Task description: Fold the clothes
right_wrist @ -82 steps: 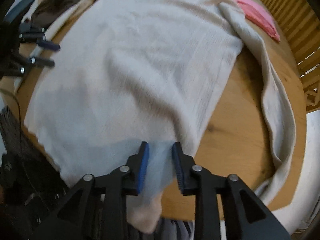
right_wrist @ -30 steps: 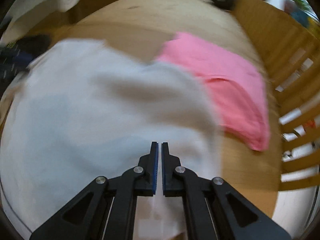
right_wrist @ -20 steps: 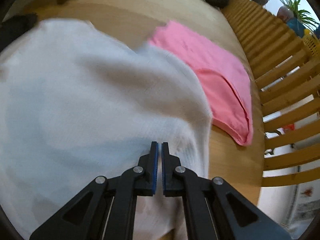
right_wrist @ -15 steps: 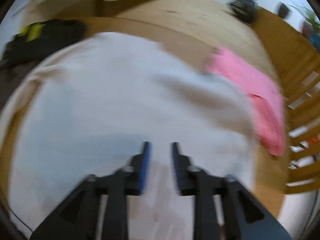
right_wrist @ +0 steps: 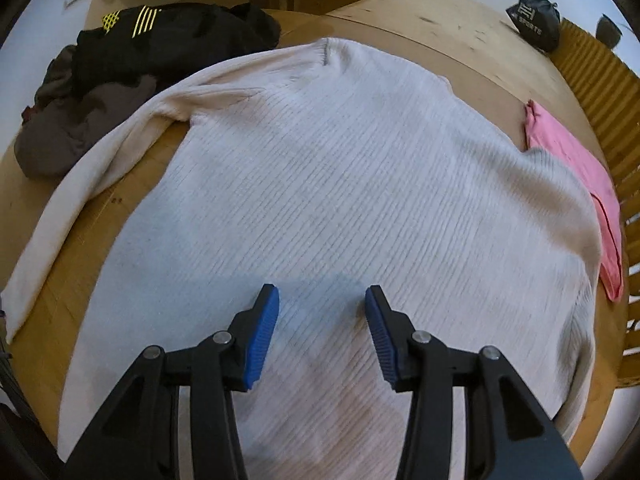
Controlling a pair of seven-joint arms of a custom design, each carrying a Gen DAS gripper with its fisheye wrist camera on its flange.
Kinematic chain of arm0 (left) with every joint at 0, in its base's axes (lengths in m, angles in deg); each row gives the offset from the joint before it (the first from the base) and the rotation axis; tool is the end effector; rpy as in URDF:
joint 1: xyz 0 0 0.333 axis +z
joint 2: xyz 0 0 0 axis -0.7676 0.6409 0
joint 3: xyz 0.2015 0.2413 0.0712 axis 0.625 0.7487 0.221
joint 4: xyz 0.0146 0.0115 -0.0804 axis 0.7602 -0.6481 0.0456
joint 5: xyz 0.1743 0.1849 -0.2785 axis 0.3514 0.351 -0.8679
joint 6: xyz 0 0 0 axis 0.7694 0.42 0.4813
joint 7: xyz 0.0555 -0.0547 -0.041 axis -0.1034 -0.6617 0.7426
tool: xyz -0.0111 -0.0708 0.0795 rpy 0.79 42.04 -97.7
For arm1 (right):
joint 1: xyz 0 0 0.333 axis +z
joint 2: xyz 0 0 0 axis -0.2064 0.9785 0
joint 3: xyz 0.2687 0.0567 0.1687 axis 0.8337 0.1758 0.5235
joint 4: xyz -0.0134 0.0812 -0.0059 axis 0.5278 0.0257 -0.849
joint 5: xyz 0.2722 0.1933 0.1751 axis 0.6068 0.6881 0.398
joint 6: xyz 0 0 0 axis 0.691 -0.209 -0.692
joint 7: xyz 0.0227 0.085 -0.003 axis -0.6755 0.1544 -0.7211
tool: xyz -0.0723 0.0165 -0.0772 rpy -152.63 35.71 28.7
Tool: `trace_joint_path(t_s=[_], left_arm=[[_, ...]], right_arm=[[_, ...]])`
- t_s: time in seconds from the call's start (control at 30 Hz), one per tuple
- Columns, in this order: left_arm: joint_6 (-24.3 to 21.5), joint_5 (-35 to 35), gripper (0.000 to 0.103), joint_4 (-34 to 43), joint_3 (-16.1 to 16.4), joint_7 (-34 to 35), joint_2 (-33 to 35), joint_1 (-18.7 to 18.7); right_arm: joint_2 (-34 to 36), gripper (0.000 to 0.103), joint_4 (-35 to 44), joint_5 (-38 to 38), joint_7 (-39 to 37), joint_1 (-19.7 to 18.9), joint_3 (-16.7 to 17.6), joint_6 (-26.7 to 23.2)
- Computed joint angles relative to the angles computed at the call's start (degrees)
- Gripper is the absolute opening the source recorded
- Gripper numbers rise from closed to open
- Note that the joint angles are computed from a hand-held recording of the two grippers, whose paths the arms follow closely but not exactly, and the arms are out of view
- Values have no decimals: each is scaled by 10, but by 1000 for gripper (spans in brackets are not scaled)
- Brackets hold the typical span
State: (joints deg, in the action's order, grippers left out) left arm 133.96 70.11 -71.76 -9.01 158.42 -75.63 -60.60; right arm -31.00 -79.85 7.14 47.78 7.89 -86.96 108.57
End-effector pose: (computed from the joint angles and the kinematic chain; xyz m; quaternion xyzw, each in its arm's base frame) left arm 0.4366 -0.1775 0.3048 -0.3794 0.9197 -0.0736 0.0692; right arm 0.6042 0.2092 0.2814 -0.7858 0.5870 -0.1406 0.1349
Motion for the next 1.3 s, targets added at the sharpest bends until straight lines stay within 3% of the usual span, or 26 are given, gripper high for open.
trace_joint_path(t_s=[0.13, 0.3, 0.4, 0.5, 0.63, 0.7, 0.77, 1.0, 1.17, 1.3], left_arm=[[18, 68, 41, 8, 8, -62, 15, -1], [42, 112, 37, 1, 8, -89, 17, -3], [55, 36, 23, -4, -5, -16, 17, 7], [61, -6, 21, -5, -8, 35, 20, 11], [22, -73, 20, 22, -11, 104, 31, 22], [-1, -104, 14, 41, -10, 133, 39, 30], [-9, -109, 6, 52, -6, 139, 46, 34], [-4, -103, 3, 40, 1, 163, 36, 39], [-36, -299, 3, 64, -5, 299, 21, 72], [-74, -443, 3, 91, 20, 389, 1, 91]], right_arm=[[-6, 44, -4, 4, 4, 0, 2, 9], [-1, 44, 9, 2, 0, 4, 3, 5], [-2, 44, 8, 0, -1, 7, 4, 2], [-3, 44, 6, 4, -7, 6, 10, -2], [-4, 44, 3, -3, -6, 15, 7, -10], [-6, 44, 1, -6, -7, 17, 8, -11], [-8, 44, 0, -8, -7, 18, 8, -13], [-10, 44, 14, 4, -19, 13, 24, -25], [12, 44, 76, 89, -80, -33, 78, -45], [71, 44, 202, 170, -124, -55, 114, -108]])
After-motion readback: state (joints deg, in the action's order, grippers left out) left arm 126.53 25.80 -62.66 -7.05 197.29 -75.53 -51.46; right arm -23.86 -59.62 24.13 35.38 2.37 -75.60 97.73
